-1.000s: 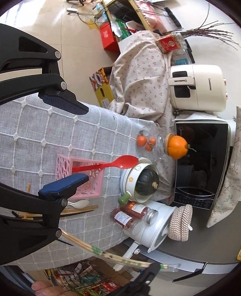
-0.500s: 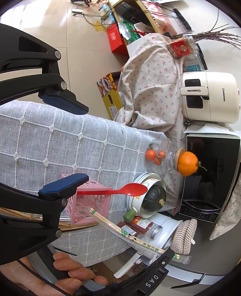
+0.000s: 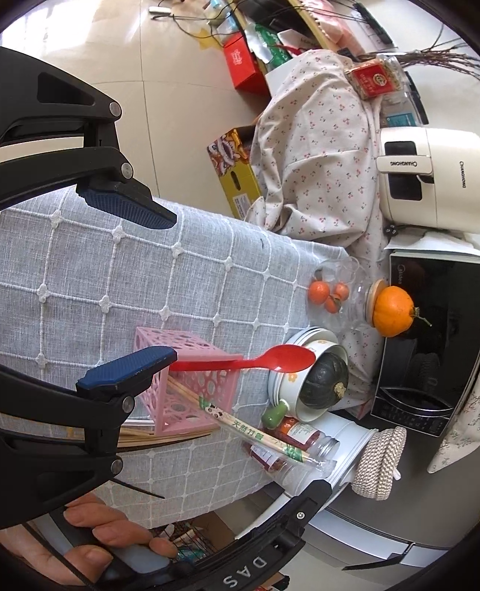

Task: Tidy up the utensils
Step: 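Lower the wrapped chopstick into the pink basket and open the right gripper, then move the left gripper to the loose chopsticks and grasp one wooden chopstick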

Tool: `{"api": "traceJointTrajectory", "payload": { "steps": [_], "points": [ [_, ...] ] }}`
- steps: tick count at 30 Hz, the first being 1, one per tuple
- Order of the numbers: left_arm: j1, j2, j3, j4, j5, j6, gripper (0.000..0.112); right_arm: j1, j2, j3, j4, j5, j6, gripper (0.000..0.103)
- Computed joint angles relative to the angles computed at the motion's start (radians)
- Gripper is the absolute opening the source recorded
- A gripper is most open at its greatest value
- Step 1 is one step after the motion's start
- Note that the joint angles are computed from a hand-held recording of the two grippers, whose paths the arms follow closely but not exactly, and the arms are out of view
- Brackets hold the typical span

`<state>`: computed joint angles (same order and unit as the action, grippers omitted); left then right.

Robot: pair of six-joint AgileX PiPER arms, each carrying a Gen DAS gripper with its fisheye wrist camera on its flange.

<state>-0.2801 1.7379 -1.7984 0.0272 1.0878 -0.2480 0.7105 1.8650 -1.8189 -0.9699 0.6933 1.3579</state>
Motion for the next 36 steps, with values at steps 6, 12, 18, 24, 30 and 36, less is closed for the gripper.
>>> {"api": "traceJointTrajectory", "payload": {
  "steps": [6,12,18,24,30,36],
  "points": [
    [-0.019,0.011,0.008,-0.088,0.055,0.030,0.069,-0.055,-0.130,0.067,0.293,0.069,-0.267,0.047],
    [-0.056,0.032,0.044,-0.157,0.106,0.048,0.069,-0.123,-0.253,0.165,0.509,0.212,-0.459,0.056],
    [-0.156,0.028,0.103,-0.091,0.103,0.049,0.068,-0.173,-0.375,0.310,0.593,0.312,-0.546,0.063],
    [-0.282,0.045,0.110,-0.028,0.093,0.097,0.069,-0.253,-0.486,0.469,0.665,0.346,-0.585,0.070],
    [-0.400,0.100,0.062,-0.018,0.092,0.205,0.068,-0.421,-0.539,0.541,0.849,0.404,-0.761,0.072],
    [-0.488,0.190,-0.030,-0.034,0.114,0.347,0.068,-0.568,-0.588,0.592,0.921,0.455,-0.886,0.074]
  ]
}}
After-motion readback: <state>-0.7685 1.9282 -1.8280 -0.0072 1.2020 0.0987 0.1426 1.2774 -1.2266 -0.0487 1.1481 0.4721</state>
